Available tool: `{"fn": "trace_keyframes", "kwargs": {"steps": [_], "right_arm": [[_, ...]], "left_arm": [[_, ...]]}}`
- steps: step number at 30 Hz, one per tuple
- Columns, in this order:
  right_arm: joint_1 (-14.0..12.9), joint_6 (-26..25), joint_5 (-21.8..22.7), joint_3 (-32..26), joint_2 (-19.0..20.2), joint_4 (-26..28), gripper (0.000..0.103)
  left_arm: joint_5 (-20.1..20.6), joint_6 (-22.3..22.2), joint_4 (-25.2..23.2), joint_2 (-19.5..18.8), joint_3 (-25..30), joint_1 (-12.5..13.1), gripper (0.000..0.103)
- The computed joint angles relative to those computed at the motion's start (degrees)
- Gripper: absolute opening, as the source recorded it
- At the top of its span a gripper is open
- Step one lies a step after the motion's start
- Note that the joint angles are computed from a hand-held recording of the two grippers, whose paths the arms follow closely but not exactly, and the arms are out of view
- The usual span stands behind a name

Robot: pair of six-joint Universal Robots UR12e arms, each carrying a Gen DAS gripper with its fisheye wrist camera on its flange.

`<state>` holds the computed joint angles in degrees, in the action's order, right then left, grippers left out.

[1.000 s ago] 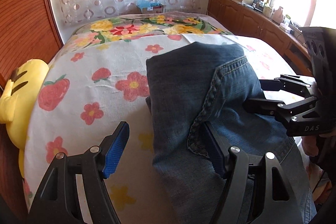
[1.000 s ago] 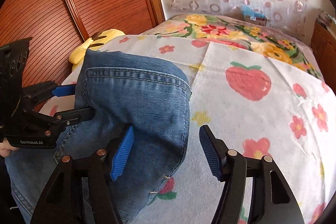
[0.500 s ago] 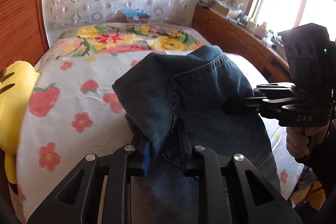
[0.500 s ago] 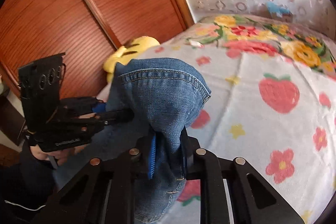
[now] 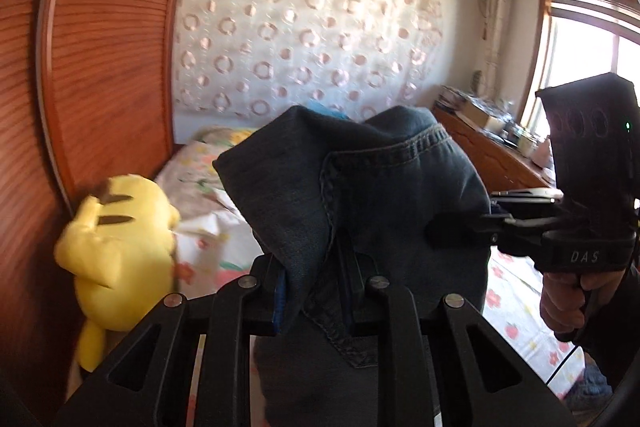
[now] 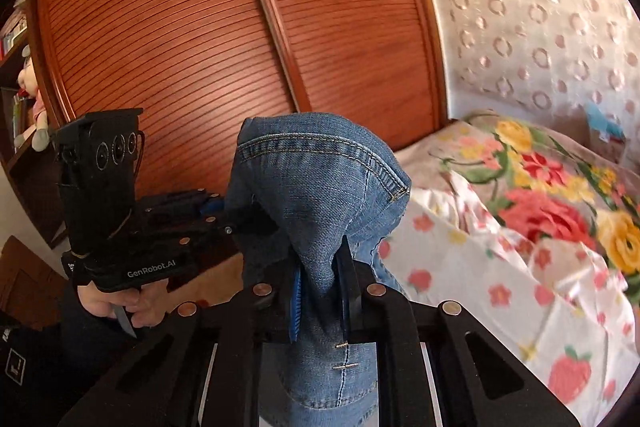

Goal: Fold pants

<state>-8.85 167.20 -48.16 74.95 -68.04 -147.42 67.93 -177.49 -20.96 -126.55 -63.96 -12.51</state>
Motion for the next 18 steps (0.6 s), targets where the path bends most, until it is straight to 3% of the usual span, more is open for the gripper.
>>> {"fn": "trace_keyframes", "kwargs": {"steps": [5,9,11,15,18], "right_arm": [[1.27,0.99,4.09,-6.93,5.34,-0.20,0.014],[0.49,5.71,7.53,-12.81,11.44,-0.94,0.014],[0.28,6.53,6.11,-15.46,14.19,0.56,0.014],[0.36,6.43,-0.62,-22.42,20.46,7.08,0.015],[0.35,6.62,-4.63,-26.36,23.93,10.11,0.019]], "left_arm": [[3.85,0.17,0.09,-1.30,4.17,0.86,0.022],[5.66,1.48,-4.58,-5.19,10.87,0.70,0.022],[6.58,2.72,-9.60,-8.23,15.59,0.29,0.022],[8.33,3.69,-24.78,-16.66,28.09,-0.80,0.023],[9.54,4.43,-26.35,-18.43,29.45,-1.41,0.023]]}}
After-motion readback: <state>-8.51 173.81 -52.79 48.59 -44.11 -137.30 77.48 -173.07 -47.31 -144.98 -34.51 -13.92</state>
